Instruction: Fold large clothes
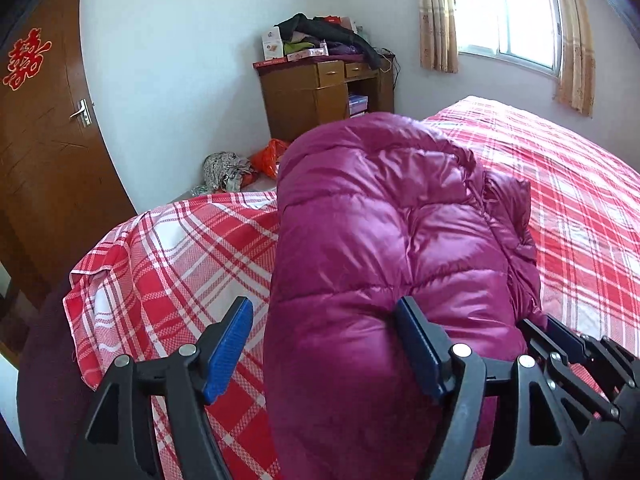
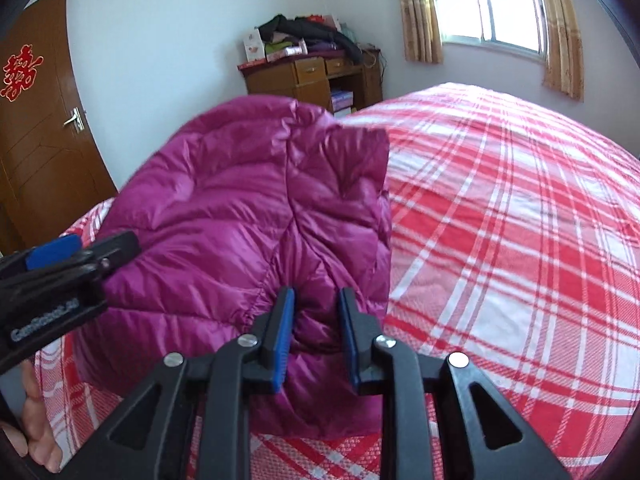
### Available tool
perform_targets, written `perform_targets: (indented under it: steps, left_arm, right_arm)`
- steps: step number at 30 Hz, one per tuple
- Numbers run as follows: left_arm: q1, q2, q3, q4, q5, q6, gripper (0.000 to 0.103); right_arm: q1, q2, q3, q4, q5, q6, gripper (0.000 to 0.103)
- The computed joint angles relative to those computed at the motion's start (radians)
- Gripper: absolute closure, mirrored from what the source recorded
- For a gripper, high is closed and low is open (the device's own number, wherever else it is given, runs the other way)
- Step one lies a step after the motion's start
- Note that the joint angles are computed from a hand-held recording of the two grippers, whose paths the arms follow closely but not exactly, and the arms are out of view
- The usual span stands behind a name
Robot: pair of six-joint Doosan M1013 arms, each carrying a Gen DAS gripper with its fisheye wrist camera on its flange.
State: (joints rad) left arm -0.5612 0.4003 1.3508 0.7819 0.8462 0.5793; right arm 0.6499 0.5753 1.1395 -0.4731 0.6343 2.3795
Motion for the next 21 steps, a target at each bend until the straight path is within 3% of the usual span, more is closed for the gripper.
perform_targets:
  steps: [7, 9, 11, 12, 14, 18, 21]
  left_arm:
    - [0.008, -0.015, 0.012, -0.041, -0.004, 0.027, 0.028]
    - [0.002, -0.030, 0.029, -0.024, -0.005, 0.010, 0.028]
    - [-0.007, -0.046, 0.050, 0.003, -0.007, -0.010, 0.028]
    - [-0.011, -0.051, 0.056, 0.006, -0.004, -0.014, 0.028]
    - [-0.015, -0.065, 0.069, -0.011, -0.009, -0.009, 0.028]
    - [-0.019, -0.080, 0.080, -0.073, 0.003, 0.013, 0.028]
    - [0.000, -0.075, 0.052, -0.212, 0.016, 0.019, 0.028]
  right_arm:
    - [0.007, -0.016, 0.013, -0.011, 0.011, 0.027, 0.074]
    - [0.012, -0.043, 0.049, -0.060, -0.020, 0.092, 0.067]
    - [0.024, -0.071, 0.085, -0.145, -0.039, 0.186, 0.038]
    - [0.031, -0.085, 0.103, -0.191, -0.046, 0.233, 0.034]
    - [0.043, -0.104, 0.121, -0.243, -0.044, 0.281, 0.032]
    - [0.055, -0.116, 0.116, -0.235, 0.000, 0.244, 0.025]
    - [0.061, -0.130, 0.132, -0.245, 0.003, 0.241, 0.017]
